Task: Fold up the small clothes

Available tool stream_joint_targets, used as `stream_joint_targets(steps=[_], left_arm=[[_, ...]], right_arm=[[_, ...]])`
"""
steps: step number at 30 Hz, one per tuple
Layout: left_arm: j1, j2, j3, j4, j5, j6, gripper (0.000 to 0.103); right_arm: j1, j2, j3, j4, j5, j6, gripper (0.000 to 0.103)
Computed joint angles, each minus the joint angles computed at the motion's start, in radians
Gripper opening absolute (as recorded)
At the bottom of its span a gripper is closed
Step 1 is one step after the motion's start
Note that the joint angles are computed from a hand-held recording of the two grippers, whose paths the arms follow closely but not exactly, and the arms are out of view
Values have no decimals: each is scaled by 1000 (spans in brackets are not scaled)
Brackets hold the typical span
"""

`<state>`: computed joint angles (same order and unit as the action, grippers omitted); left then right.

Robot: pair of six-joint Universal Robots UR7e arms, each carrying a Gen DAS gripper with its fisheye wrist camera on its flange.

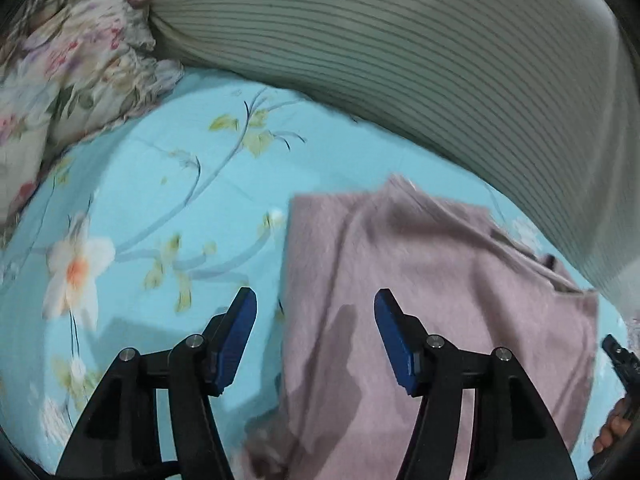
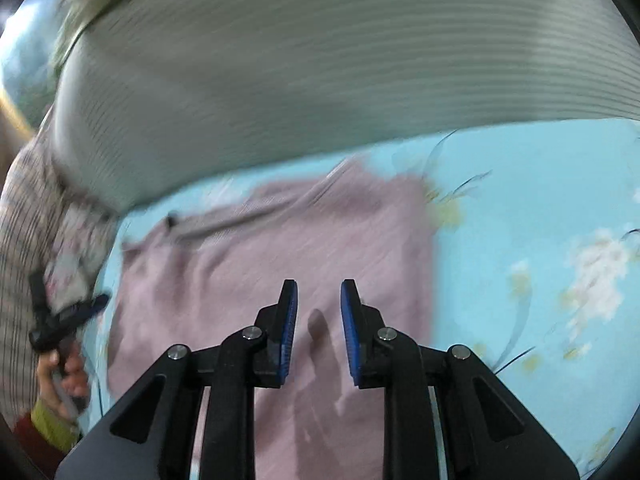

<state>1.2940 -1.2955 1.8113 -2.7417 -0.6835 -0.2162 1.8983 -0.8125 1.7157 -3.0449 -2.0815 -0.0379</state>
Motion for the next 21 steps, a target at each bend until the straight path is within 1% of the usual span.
stream_joint_targets(steps=[1,2,4,6,8,9,10,11,12,13,14,15,16,17,18,19,20,21], left_arm=[[-6,-10,22,-4,-28,6,62],[-5,-3,17,-1,-51,16,62],[-13,14,14,12,-104,44,62],[-20,46,-4,26,-134,71,61],[-24,86,-30,40,-152,103,61],[-20,101,-45,54,-158,111,62],[-13,119,-68,78,-165,113,62],[-8,137,-88,95,-149,110,61],[-3,159,-110,100,-107,110,60],[3,174,-126,97,-66,113,58],[13,183,-142,85,-36,119,54],[24,186,-157,74,-28,123,50],[30,185,-163,68,-15,121,46],[39,184,-174,65,5,117,36],[48,178,-179,66,-11,113,27],[59,169,-181,68,-38,110,24],[67,164,-181,64,-54,116,16],[70,161,-176,55,-52,125,10]], right_arm=[[5,10,-6,24,6,-14,24],[8,22,-17,52,23,-29,24],[4,49,-54,121,61,-22,24],[-2,74,-89,174,96,-28,24],[-6,112,-147,251,130,-53,24],[-8,135,-184,297,136,-66,24],[-6,161,-218,315,103,-79,24],[0,181,-241,309,37,-84,23],[-1,184,-246,293,6,-83,21],[-10,178,-236,244,0,-78,21],[-13,174,-223,164,-46,-79,21],[-10,177,-218,98,-121,-81,20],[-15,168,-202,34,-154,-73,21],[-29,150,-178,-13,-151,-43,20],[-41,133,-163,-23,-148,-10,16],[-52,117,-148,-20,-146,7,11],[-53,113,-140,-37,-155,4,8],[-52,109,-130,-54,-163,4,8]])
